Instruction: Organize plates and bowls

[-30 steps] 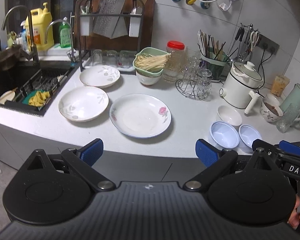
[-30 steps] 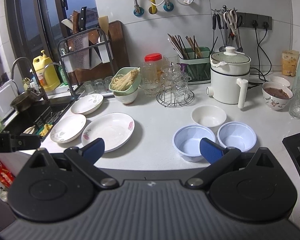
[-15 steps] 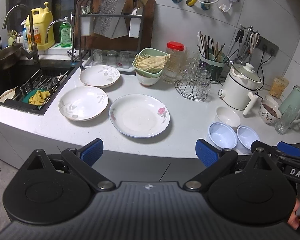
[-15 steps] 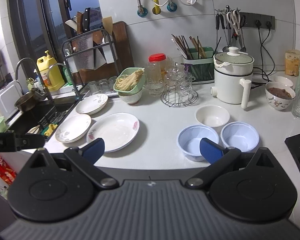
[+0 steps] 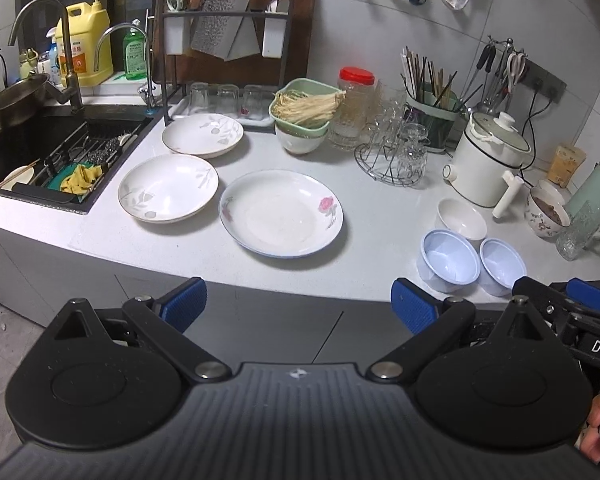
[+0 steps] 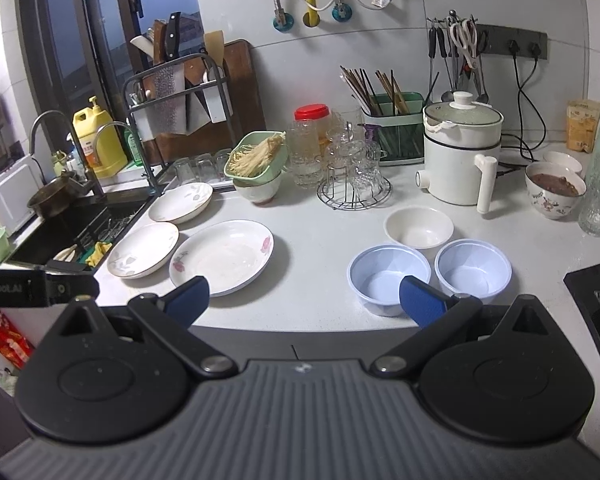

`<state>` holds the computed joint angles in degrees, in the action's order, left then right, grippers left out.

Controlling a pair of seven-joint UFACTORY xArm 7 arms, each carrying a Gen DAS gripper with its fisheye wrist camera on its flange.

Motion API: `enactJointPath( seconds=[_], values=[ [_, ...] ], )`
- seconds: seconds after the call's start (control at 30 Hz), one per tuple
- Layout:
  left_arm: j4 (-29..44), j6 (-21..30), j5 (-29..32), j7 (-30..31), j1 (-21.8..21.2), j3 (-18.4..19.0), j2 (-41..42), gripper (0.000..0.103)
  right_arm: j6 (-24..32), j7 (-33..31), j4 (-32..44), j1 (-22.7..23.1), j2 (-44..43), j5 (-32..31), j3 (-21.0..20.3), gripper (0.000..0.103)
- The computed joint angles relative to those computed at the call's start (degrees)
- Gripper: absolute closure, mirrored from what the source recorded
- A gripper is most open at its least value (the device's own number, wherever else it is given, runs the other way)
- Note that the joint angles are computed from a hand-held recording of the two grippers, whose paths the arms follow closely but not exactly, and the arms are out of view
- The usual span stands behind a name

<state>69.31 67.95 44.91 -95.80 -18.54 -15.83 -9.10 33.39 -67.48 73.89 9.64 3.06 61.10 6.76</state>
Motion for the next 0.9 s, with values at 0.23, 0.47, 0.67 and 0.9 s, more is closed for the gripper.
enactJointPath(
  seconds=[0.23, 0.47, 0.67, 0.9],
  values=[
    [-0.03, -0.45, -0.17, 0.37, 0.16, 0.35, 0.05, 0.003, -0.41, 0.06, -0.02, 0.11, 0.09, -0.08, 0.04, 0.000],
    [-0.57, -1.61, -1.00, 1.02, 0.36, 0.59, -0.06, 0.003, 0.94, 0.41, 0.70, -0.26, 0.60, 0.08, 0.17, 0.000],
    [-1.99, -2.98, -1.07, 0.54, 1.05, 0.97, -0.59, 0.003, 0.38, -0.15, 0.69, -0.06, 0.90, 0.29, 0.47, 0.000],
    [-4.59, -7.08, -2.67, 3.79, 3.51, 2.51, -2.30, 0.003, -0.66, 2.76, 2.22, 0.35, 2.58, -1.49, 1.35, 0.000]
  ],
)
